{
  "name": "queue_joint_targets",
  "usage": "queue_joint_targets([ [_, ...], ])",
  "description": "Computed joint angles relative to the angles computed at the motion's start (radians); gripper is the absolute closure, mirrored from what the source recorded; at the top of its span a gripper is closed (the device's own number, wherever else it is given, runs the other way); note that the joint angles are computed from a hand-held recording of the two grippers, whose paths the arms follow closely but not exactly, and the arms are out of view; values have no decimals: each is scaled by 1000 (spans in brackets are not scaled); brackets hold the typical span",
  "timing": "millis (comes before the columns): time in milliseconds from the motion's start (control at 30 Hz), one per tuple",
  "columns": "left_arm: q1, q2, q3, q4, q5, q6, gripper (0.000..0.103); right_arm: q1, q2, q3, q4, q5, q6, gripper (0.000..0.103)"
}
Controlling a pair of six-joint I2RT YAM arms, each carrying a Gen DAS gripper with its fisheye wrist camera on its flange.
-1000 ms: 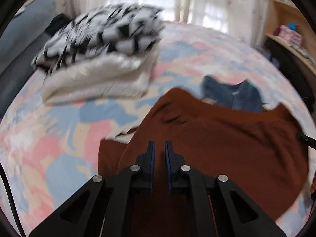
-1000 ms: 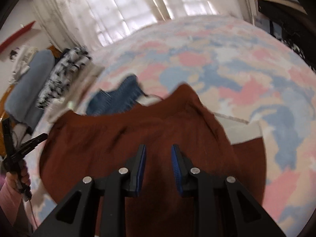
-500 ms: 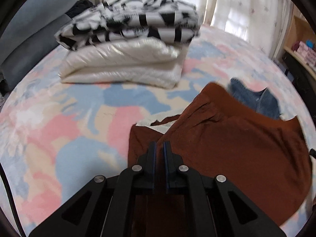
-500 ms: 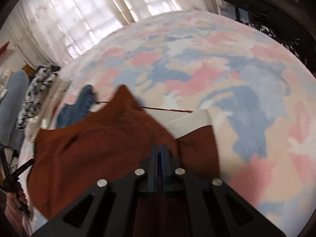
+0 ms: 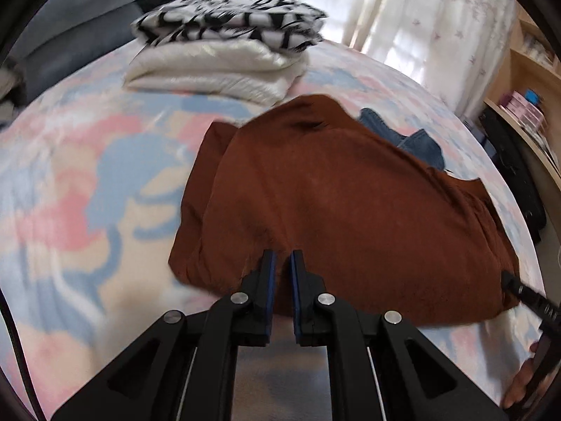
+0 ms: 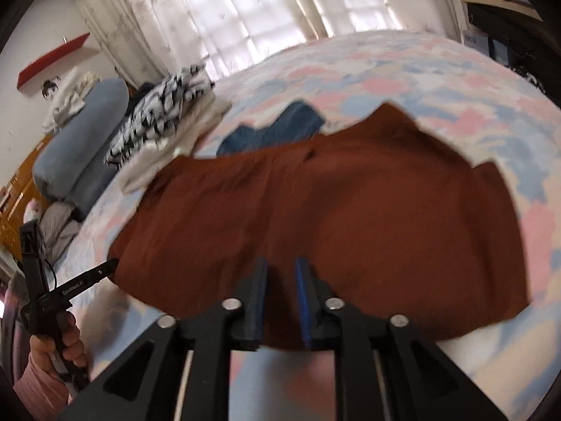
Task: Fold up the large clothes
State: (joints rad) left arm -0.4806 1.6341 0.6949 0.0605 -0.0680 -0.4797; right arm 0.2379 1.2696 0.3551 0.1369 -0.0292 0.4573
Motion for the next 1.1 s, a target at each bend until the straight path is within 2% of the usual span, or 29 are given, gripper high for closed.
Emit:
queue_joint_targets([
  [100,48,20,-6,13,14,-31,99,-22,19,-35,47,16,-3,85],
  [167,92,21,-11,21,64,-24,101,-73,1,-46,24,34,-21,86],
  [233,103,17,-9,16,58,-12,101,-146,-37,-70,0,60,-58,89],
  [300,115,-11,-18,4,53,-6,101,-222,-64,-77,-53,121,-76,85],
  [333,125,-23,-24,0,66,-5,101,-280,-79,-86,-72,108,-75,85],
  [433,143,-78,-51,-22,87,-10,101,-536,-149,-138,-75,-182,-113,86],
  [467,146,-101,-61,-36,82,-12,99,-564,-184,-148,-100,-211,-120,86],
  [500,148,-123,-68,-59,67,-19,99,-560,-228,-154,-135,-200,-126,85],
  [567,169,-167,-101,-72,97,-23,99,-511,-321,-169,-201,-144,-117,85],
  [633,191,-209,-137,-82,137,-29,99,-458,-379,-175,-264,-85,-103,78],
  [667,195,-223,-151,-86,146,-29,99,-446,-408,-182,-291,-76,-100,77],
  [733,203,-253,-179,-100,170,-27,97,-461,-431,-193,-314,-97,-118,77],
  [833,226,-271,-215,-86,258,-36,90,-461,-471,-207,-353,-115,-109,77],
  [967,247,-226,-236,-16,359,-76,87,-515,-497,-217,-374,-175,-112,76],
  [1100,261,-131,-226,96,444,-126,84,-590,-456,-221,-348,-239,-114,67],
])
